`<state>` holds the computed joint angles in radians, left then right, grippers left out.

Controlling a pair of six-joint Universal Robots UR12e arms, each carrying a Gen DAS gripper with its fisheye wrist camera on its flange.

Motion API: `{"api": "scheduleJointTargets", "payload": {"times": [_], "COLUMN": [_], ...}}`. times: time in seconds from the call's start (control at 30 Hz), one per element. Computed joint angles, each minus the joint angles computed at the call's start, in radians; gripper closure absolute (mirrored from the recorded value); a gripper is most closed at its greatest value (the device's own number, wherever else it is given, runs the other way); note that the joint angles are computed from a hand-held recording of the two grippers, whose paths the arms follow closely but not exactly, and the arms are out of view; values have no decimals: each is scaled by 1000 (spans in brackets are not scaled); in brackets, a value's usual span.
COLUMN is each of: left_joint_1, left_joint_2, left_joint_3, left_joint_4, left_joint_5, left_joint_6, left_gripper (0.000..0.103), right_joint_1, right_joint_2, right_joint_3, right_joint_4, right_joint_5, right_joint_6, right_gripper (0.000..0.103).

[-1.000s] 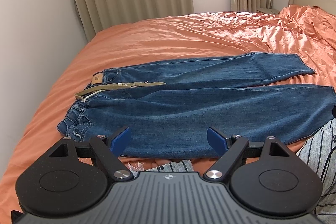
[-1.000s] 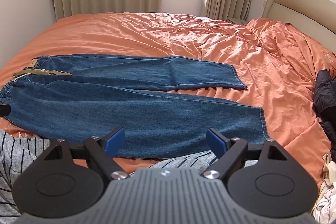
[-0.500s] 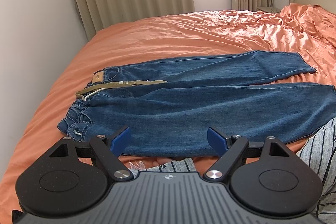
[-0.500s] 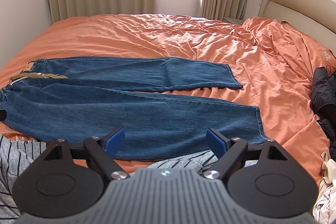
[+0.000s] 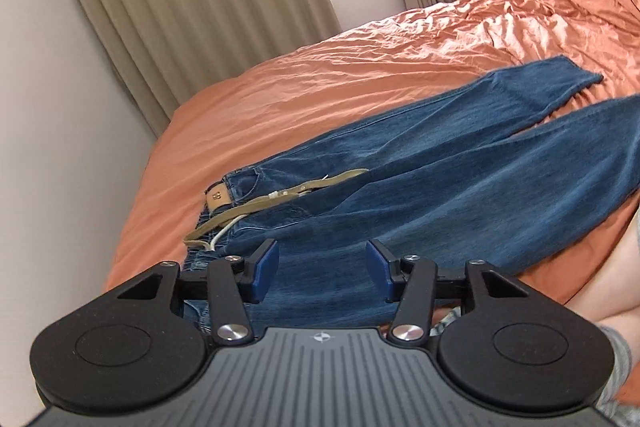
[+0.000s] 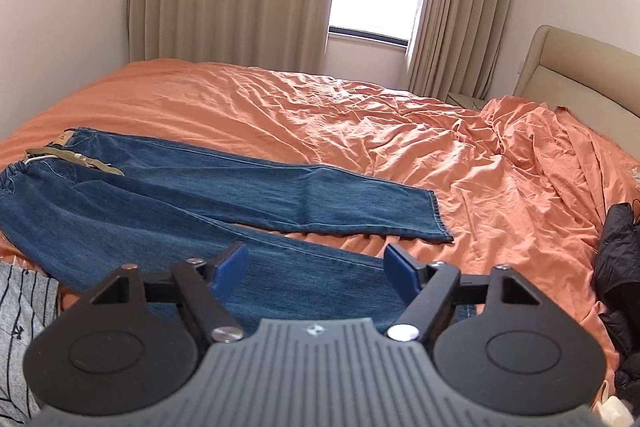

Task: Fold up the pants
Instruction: 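Grasp the jeans waistband with the left gripper while the right gripper grasps the leg hems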

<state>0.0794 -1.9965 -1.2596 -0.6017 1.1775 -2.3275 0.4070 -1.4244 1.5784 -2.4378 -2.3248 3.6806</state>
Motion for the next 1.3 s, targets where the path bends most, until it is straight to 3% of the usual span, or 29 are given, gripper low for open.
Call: {"api": "scheduleJointTargets", "payload": {"times": [0.03, 0.17, 0.33, 0.43, 0.57, 0.67, 0.8, 0.97, 1.07, 1.13, 1.3], "left_joint_1": [7, 29, 35, 24, 17, 14, 5, -6, -9, -11, -38], "left_joint_2": [-8, -52, -130, -166, -194, -205, -223, -216, -216, -215, -221], "left_joint_3": [10, 55, 119, 130, 123, 109, 129, 139, 159, 170, 197], "left_joint_4": [-7, -27, -104, -97, -62, -31, -32, -39, -44, -43, -54], "left_joint_5": [-10, -3, 99, 186, 228, 235, 265, 295, 282, 276, 350], "left_joint_6": [33, 202, 455, 554, 675, 735, 649, 465, 299, 200, 103], "left_gripper": [48, 48, 43, 43, 42, 42, 45, 65, 79, 82, 83], "right_joint_1": [-12, -61, -117, -145, -183, -213, -238, -259, -267, -272, -280], "right_joint_2": [-8, -38, -75, -102, -146, -176, -205, -213, -213, -205, -166], "right_joint_3": [1, 22, 40, 53, 64, 57, 10, -33, 11, 59, 136], "right_joint_4": [28, 80, 168, 222, 316, 407, 546, 638, 595, 542, 433], "right_joint_5": [20, 98, 172, 198, 240, 285, 322, 357, 381, 409, 433], "right_joint_6": [9, 52, 142, 193, 274, 272, 188, -99, -284, -399, -639], "right_gripper": [55, 64, 75, 78, 78, 79, 80, 78, 79, 80, 81]}}
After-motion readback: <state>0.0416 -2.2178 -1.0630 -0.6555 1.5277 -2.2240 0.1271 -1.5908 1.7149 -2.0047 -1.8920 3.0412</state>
